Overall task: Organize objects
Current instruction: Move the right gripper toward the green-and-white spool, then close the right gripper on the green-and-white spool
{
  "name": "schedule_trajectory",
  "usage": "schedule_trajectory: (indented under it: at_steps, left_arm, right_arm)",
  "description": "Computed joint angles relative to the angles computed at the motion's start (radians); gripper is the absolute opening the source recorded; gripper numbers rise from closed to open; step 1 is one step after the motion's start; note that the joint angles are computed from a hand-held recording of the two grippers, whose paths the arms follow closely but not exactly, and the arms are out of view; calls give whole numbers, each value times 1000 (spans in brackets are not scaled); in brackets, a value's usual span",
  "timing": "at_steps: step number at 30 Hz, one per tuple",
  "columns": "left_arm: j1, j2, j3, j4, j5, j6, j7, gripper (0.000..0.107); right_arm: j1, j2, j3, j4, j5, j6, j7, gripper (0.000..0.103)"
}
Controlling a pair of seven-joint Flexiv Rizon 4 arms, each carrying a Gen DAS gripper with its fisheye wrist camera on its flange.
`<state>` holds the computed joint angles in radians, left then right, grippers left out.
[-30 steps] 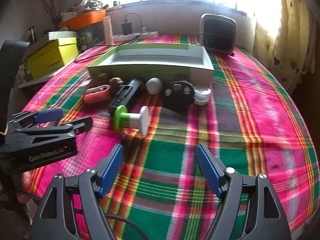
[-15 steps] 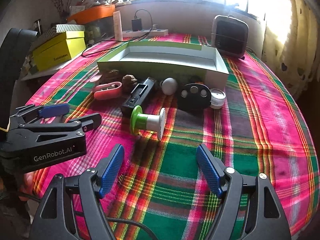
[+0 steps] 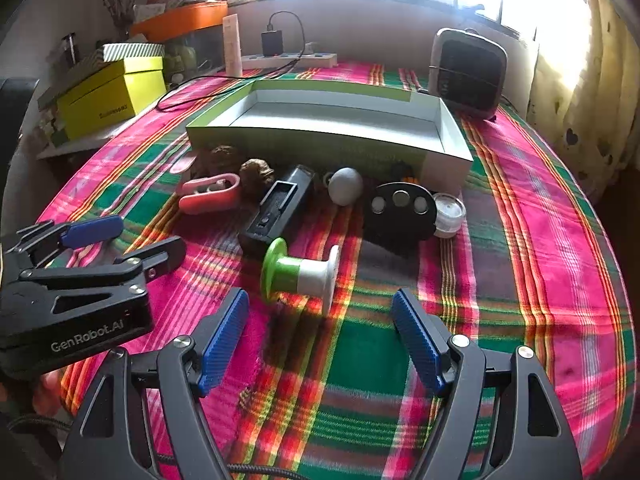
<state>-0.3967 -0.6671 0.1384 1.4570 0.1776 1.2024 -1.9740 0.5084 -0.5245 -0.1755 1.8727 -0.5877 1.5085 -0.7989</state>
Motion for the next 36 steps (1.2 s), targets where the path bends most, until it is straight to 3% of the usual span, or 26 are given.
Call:
schedule_trajectory:
  at_steps: [6, 12, 17, 21, 23, 27, 32, 36]
  left_arm:
    - [1, -3, 1, -8, 2, -9, -1, 75]
    - [7, -2, -11, -9, -4, -19, 8, 75]
    - [24, 3, -42, 0, -30, -11, 36, 72]
    - [17, 6, -38, 1, -41, -2, 35, 72]
    - [31, 10, -60, 12, -60, 14, 51, 72]
    - [45, 10, -91, 22, -96, 30, 97, 72]
    - [42, 7, -95, 18, -128, 23, 127, 72]
    - [35, 8, -82, 20, -136, 24, 120, 72]
  right_arm:
    - [-16, -2, 10, -6, 12, 0, -6, 64]
    - [-5, -1, -15, 2, 17, 23, -1, 42]
    - [-32, -3, 14, 1, 46, 38, -34, 36]
    - [-102, -1, 102, -4, 88, 50, -125, 36]
    - [-65, 5, 53, 9, 81, 57, -132, 37]
    - [-34, 5, 1, 26, 79, 110, -156, 50]
    - [-92, -20, 79, -37, 105, 63, -267, 51]
    - [-190, -45, 218, -91, 167, 17, -358, 51]
